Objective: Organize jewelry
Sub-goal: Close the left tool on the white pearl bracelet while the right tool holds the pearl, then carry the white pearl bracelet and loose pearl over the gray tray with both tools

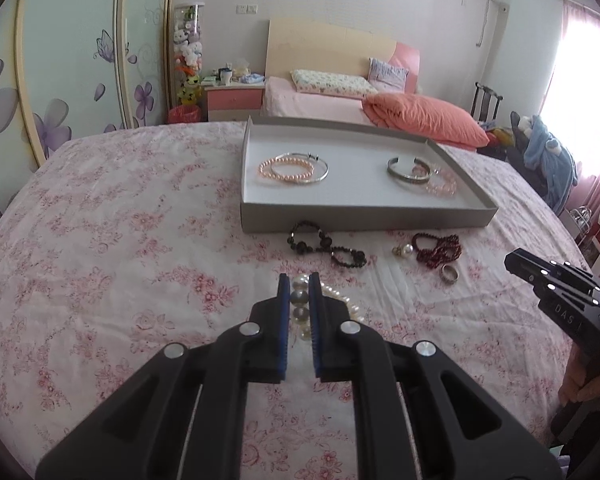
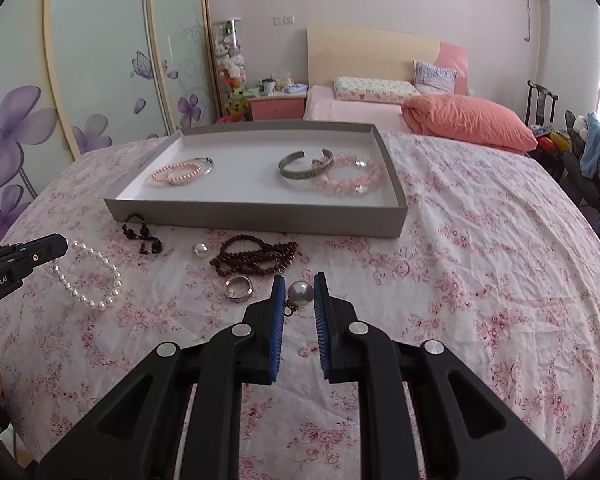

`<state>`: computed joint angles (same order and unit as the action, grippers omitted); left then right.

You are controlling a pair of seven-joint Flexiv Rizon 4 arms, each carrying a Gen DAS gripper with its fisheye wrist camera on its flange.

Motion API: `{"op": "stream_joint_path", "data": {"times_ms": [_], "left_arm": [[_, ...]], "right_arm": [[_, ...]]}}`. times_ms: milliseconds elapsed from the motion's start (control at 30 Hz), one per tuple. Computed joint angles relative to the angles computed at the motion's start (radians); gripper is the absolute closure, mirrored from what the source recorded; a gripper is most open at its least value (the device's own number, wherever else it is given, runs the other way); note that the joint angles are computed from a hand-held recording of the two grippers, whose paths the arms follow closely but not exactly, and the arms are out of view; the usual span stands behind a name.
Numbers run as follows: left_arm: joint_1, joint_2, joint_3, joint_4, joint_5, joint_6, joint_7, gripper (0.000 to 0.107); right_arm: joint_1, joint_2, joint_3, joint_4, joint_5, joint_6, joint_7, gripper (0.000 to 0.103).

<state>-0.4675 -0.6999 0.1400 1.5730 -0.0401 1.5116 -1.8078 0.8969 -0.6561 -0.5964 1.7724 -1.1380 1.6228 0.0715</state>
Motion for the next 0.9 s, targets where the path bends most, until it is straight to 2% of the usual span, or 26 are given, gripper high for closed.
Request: {"op": "stream_joint_path", "data": {"times_ms": [67,167,300,700,900], "left_arm": [[-0.006,0.004,0.008,0.007,0.003,0.022,-0.009,0.097],[-0.017,0.007,0.018,0.014,0.001,0.044,-0.014,0.097],[-0.03,0.004,0.03,0.013,-0.007,0.059,-0.017,0.097],[-0.05,0.0,0.051,0.018,-0.032,0.085,-0.012,0.097],[-0.083,-0.007,0.092,0.011,-0.04,0.101,-0.02,0.097]], "right_arm": [[0.058,-0.009,-0.093,0.007,-0.036,0.047,0.054,0.087],[0.14,-0.035,-0.213,0.019,-0.023,0.108,0.078,0.087],[0.202,-0.065,-0.293,0.032,0.031,0.149,0.062,0.087],[0.244,-0.091,-0.309,0.05,0.189,0.151,-0.052,0.087],[0.321,-0.137,-0.401,0.069,0.298,0.181,-0.1,0.087]]}}
